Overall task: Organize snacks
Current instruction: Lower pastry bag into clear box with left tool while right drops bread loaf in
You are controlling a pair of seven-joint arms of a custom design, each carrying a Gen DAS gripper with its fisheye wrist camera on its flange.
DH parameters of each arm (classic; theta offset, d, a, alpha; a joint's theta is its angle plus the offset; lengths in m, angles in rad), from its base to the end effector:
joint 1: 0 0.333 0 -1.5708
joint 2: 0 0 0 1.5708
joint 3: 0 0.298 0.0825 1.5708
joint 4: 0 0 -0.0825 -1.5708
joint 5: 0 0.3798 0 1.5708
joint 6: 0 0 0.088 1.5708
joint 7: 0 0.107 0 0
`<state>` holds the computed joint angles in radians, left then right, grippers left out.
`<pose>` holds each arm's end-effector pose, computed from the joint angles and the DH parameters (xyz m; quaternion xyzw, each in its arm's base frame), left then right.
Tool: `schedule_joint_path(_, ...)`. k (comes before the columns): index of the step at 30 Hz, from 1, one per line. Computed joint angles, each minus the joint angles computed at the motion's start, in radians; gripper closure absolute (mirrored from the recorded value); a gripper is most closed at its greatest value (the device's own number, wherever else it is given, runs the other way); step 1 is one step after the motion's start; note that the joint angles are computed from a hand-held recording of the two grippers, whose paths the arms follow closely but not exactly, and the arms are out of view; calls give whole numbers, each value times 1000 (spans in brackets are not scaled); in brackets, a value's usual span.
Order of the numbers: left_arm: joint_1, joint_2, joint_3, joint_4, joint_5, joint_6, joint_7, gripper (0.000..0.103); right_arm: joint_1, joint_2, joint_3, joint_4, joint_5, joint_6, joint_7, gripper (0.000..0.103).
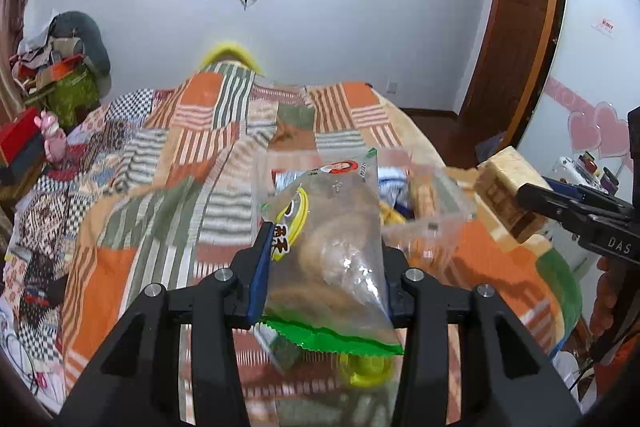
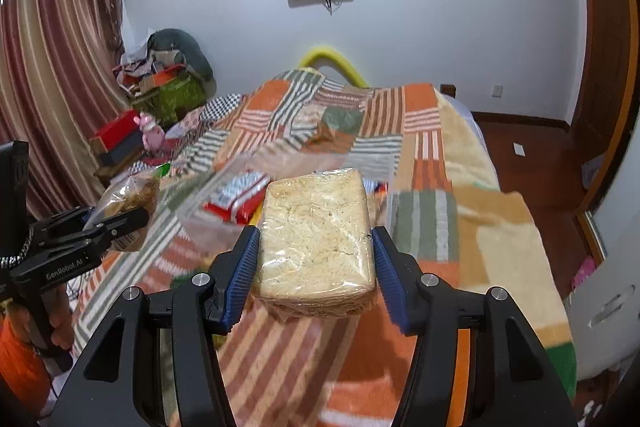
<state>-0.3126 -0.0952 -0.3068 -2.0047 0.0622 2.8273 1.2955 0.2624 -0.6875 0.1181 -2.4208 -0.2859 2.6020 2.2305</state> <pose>0.4658 -0.3441 0.5912 -0.4932 0.7494 -0.4039 0.1789 0.3676 0.1657 0.6302 -0.6054 0.6641 -0.2586 0.3542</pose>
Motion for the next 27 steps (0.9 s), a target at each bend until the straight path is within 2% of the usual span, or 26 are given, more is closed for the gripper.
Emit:
schedule_joint_path(5, -8, 92, 6, 108, 31, -5, -1, 60, -20, 83, -7, 46, -8, 44, -2, 50)
schedule_joint_path(11, -45, 208, 42, 235, 94, -33, -24, 60, -30, 172, -22, 92, -3, 65, -8, 50)
schedule_joint_path(13, -55, 250, 53, 280, 83, -49, -12, 60, -29, 208, -29, 114, 0, 62, -21, 85)
schedule_joint_path(14, -62, 262, 60, 294, 86, -55, -14, 60, 10, 224, -69, 125, 52, 59, -72, 96)
schedule_joint_path(15, -68, 286, 67, 318, 85, -68, -13, 60, 20, 236, -83, 127, 80, 70, -86, 95)
schedule_joint_path(19, -93, 347, 96, 379, 101, -112, -22, 60, 4, 299, -72, 165, 92, 28, -107, 95)
schedule_joint_path(25, -129, 398, 135, 427, 169, -169, -45, 58, 9, 285, -67, 139, 119, 19, -134, 93)
schedule_joint_path(27, -131, 403, 137, 432, 179, -179, -50, 53, 10, 280, -67, 141, 125, 13, -139, 79)
